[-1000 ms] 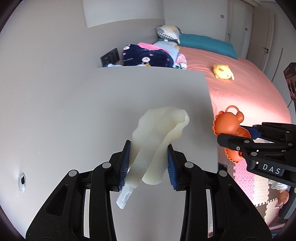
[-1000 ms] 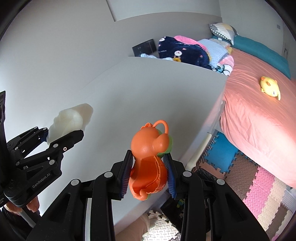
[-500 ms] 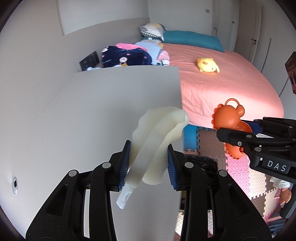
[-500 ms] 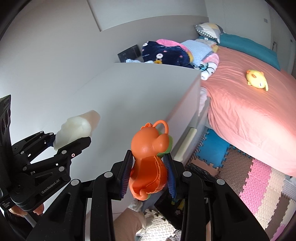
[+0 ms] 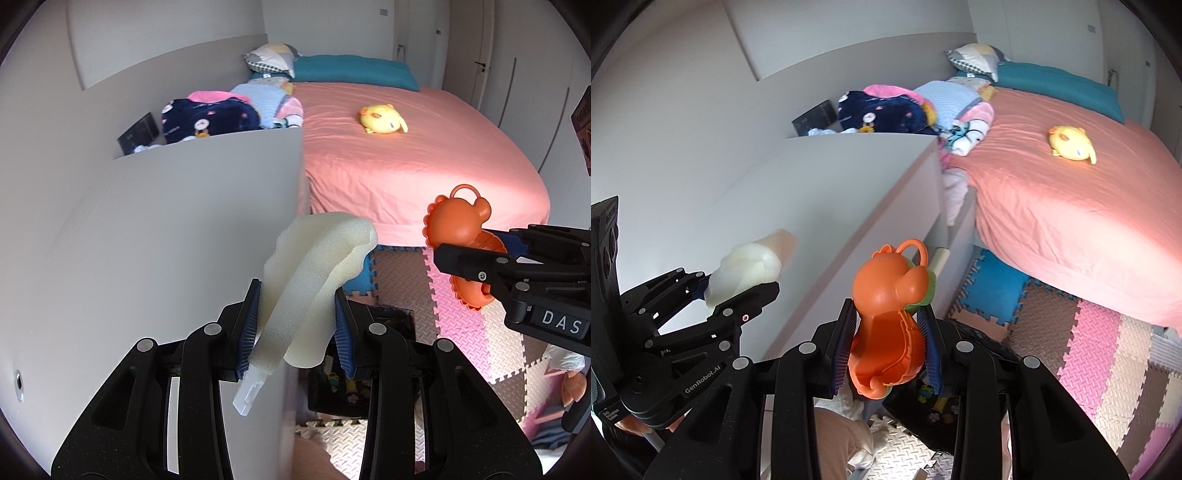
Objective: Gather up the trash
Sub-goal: 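Lift and carry the white foam and orange toy over the black bin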
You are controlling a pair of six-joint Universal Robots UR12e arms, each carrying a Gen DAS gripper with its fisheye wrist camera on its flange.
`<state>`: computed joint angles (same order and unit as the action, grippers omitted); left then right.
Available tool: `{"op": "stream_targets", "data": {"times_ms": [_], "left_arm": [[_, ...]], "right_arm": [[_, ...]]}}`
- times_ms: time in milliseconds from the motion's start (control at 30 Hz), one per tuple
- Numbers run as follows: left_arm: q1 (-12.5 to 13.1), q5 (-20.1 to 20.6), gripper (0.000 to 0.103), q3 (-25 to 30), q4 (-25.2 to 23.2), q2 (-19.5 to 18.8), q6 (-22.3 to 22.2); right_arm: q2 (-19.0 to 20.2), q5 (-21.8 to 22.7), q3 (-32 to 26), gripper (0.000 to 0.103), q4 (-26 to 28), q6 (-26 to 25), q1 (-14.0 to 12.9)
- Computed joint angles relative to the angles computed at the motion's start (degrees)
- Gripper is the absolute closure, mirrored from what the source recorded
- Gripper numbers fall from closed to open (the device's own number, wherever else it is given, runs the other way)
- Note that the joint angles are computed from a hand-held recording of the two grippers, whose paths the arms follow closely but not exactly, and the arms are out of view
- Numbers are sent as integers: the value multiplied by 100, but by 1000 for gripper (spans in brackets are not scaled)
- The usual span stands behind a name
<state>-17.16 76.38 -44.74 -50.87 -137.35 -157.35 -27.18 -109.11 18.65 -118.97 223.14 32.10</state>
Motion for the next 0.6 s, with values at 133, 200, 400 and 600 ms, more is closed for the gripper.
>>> {"op": "stream_targets", "data": {"times_ms": [133,200,400,600], "left_arm": [[-75,-28,67,-28,-30,16,123],[-109,-28,66,-36,-47,20,158],[-195,-74,66,-99,-88,51,290],[-277,-178,66,-333,82,174,415]], "right_arm": [[-373,-121,717,67,-300,162,2],[-496,-166,953,67,-400,217,3],[-942,-304,1821,67,-786,480,-2],[-1224,-441,2377,67,-970,728,-5]]}}
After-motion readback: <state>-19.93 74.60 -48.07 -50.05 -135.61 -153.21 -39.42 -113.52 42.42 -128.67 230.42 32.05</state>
